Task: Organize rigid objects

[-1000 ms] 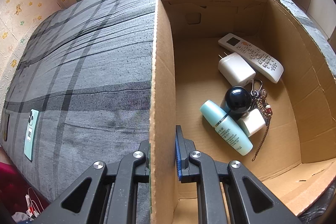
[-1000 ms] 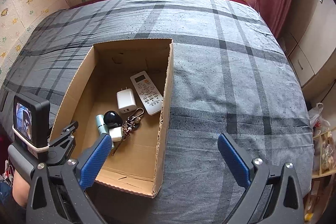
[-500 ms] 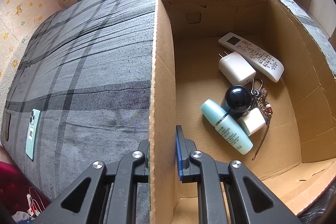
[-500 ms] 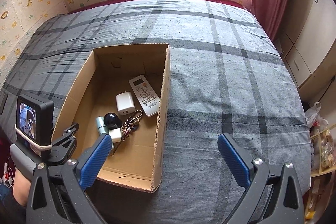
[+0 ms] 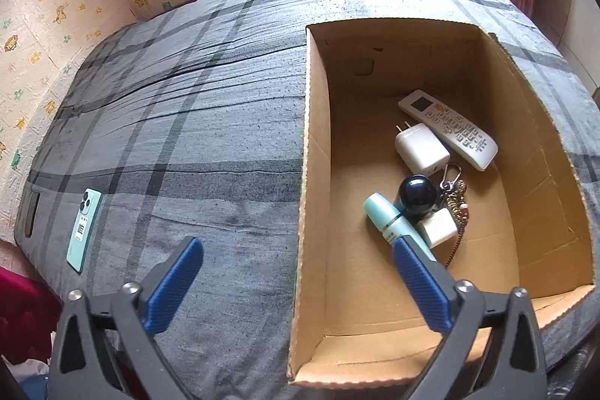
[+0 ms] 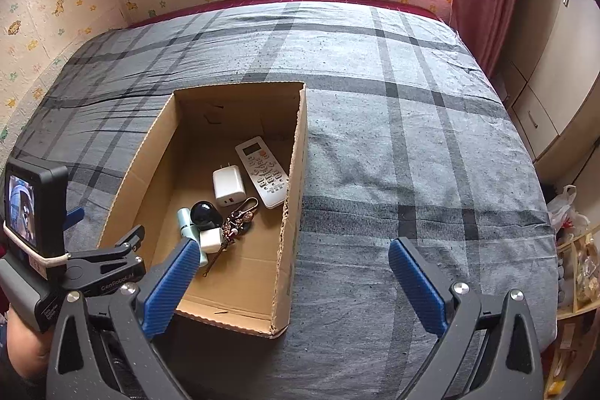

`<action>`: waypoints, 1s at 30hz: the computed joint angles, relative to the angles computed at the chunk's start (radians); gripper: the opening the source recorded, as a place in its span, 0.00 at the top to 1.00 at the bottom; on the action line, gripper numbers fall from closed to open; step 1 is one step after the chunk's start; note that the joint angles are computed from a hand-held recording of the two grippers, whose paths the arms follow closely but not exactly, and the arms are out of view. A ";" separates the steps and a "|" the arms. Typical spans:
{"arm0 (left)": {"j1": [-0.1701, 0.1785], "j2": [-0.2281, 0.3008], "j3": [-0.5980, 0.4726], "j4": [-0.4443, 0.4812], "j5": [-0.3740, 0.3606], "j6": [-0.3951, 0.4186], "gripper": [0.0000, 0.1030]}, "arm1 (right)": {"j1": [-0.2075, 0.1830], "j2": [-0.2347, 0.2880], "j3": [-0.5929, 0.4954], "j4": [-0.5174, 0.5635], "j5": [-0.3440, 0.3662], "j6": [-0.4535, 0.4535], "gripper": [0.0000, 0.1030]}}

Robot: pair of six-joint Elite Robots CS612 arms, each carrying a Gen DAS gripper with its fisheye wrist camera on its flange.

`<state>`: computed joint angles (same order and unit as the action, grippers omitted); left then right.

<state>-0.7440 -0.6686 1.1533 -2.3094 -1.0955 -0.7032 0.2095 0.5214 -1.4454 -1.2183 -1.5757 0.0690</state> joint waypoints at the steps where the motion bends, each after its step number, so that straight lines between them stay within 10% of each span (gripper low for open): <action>1: -0.002 -0.007 0.008 -0.015 -0.007 0.005 0.00 | 0.000 0.002 -0.003 -0.003 0.000 0.001 0.00; 30: -0.093 -0.106 0.079 -0.141 0.054 -0.006 0.00 | 0.000 0.007 -0.109 -0.015 -0.029 -0.012 0.00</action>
